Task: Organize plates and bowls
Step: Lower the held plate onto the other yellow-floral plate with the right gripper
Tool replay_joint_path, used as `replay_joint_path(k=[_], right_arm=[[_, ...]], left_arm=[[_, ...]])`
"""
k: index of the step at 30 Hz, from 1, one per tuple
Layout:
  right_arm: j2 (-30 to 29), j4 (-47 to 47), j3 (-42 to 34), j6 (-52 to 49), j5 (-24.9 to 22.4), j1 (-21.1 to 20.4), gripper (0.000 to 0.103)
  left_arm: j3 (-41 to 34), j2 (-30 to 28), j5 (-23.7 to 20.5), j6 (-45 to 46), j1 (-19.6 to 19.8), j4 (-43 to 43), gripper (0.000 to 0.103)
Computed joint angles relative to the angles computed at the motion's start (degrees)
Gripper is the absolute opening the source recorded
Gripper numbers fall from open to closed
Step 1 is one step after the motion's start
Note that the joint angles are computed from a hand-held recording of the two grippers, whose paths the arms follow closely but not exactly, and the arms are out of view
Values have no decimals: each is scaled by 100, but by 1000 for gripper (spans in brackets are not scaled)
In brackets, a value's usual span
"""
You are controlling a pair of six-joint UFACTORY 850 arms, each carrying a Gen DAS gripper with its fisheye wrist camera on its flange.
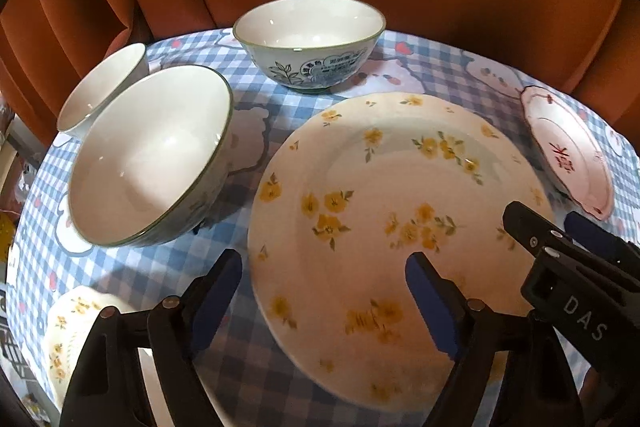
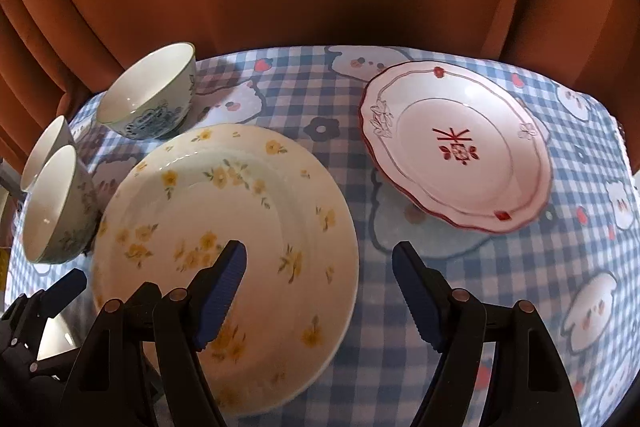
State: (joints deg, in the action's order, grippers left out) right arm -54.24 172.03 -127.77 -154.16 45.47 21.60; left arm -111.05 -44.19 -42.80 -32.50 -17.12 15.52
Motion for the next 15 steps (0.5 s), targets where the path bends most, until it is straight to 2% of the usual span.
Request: replay_joint_path(k=[5,11,15], right_arm=[[-498,287,-698,-267,374,-29,57],[-622,93,-891,-136,526,5,53],[-480,112,-675,-22,571,9,52]], left_arm=[[-296,-256,-167,50,20,-36,75],[-328,-281,-238,184,14,-25,74],[-196,-174,-266,501,12,-219,74]])
